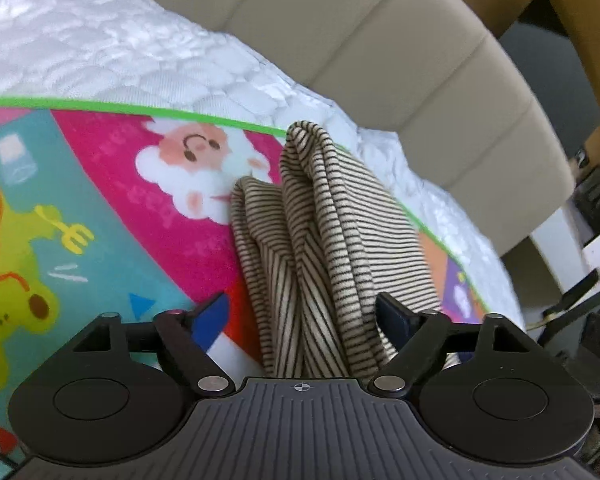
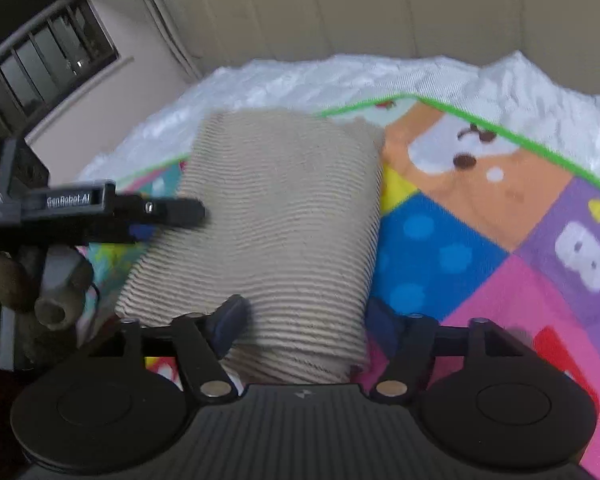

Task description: Fold clothes

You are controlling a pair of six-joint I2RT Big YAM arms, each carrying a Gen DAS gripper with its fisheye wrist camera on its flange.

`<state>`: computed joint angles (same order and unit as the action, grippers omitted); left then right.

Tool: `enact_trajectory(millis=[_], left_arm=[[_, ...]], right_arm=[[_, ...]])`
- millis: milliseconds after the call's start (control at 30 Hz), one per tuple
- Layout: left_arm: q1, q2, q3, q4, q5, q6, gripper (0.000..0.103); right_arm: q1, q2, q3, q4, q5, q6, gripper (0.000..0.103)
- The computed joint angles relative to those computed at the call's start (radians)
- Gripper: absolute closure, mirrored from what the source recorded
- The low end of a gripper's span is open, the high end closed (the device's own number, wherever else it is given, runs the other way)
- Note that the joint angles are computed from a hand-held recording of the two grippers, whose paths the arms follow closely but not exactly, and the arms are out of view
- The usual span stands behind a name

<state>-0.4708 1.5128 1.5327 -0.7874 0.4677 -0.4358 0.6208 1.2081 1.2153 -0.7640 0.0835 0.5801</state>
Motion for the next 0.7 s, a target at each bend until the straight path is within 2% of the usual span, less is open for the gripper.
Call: enact_trajectory(millis=[33,67,167,200,233,300,333,433,533,700], left_arm=[[0.001,0.006,0.006,-0.006,0.013,-0.005,0.012],[-0.004,0.018,0.019,-0.023,0.013,0.007,0.012],[-0.033,0.042,0.043,-0.062,-0.019,0.072,0.015],[-0.038,0.044,0.043,-0.064,-0.022,0.087,0.019],[-0.04,0.044,0.042,-0.059,-0.016,0.093,0.029],[-0.045,0.045,0.041,-0.05,-0.009,0.101,0.035],[-0.047,0.049,0.044,-0.048,-0.017,0.1,0.036],[-0.049,0.074,0.069,-0.036,-0.017,0.084,0.036],[-0.062,0.137,0.138,-0.013,-0.025,0.096,0.036],[-0.095,0.268,0.288,0.017,-0.062,0.098,0.036]], right_arm=[[-0.01,-0.003,-0.002,0.021,-0.011,0.018,0.02],[-0.02,-0.001,-0.001,0.037,-0.021,0.041,0.018],[-0.048,0.034,0.015,0.056,-0.043,0.07,0.016],[-0.055,0.055,0.023,0.055,-0.049,0.059,0.016],[-0.062,0.074,0.029,0.058,-0.059,0.051,0.015],[-0.081,0.097,0.021,0.092,-0.111,0.063,0.014],[-0.09,0.098,0.009,0.126,-0.139,0.07,0.016],[-0.117,0.095,-0.006,0.169,-0.18,0.05,0.032],[-0.15,0.083,-0.029,0.209,-0.181,0.078,0.036],[-0.196,0.116,0.005,0.23,-0.072,0.03,0.037]])
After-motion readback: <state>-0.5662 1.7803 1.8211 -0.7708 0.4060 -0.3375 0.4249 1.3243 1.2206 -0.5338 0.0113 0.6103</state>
